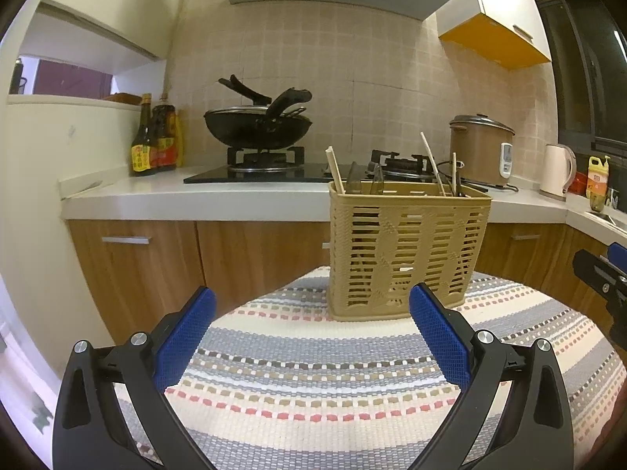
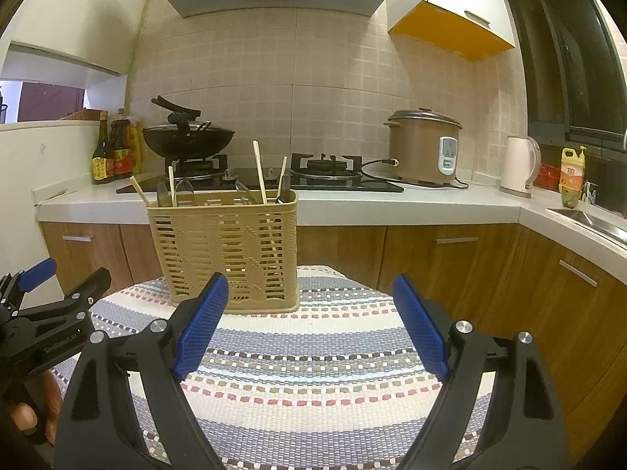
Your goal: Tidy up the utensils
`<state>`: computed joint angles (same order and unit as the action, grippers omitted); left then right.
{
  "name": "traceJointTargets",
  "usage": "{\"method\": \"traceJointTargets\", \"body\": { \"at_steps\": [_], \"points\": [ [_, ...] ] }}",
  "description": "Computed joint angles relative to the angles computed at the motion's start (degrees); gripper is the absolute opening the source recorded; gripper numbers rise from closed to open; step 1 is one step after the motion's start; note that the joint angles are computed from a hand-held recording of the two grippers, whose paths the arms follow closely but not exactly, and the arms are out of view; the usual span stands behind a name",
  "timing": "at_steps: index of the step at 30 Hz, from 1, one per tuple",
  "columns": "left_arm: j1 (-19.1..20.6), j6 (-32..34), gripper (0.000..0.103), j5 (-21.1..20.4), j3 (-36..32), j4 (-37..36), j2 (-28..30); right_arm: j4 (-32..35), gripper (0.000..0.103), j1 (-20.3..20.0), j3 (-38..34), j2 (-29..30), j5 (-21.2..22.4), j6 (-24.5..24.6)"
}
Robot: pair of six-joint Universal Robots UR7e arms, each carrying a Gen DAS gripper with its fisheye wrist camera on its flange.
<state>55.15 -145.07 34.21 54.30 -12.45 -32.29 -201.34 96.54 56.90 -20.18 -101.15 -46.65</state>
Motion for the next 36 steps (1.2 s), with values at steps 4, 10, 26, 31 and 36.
{"method": "traceJointTargets", "body": {
  "at_steps": [4,10,26,31,36],
  "points": [
    [0.0,0.82,0.095,-0.02,0.53,-1.03,-0.2,0.85,0.082,-0.08,0.02,-0.3,-0.09,1.21],
    [0.02,1.09,0.095,0.03,0.36,-0.96,-0.09,2.21,0.082,-0.24,-0.29,-0.54,-0.63,2.86],
    [0.02,-0.16,0.095,-0.27,-0.38,0.47,0.22,3.24,0.082,-0.36,-0.36,-0.72,-0.81,3.39],
    [-0.03,-0.19,0.095,-0.42,-0.62,1.01,0.28,3.51,0.082,-0.32,-0.34,-0.83,-0.89,3.45],
    [-0.06,-0.25,0.095,-0.52,-0.63,1.01,0.31,3.59,0.082,-0.3,-0.53,-0.72,-1.01,3.43]
  ]
}}
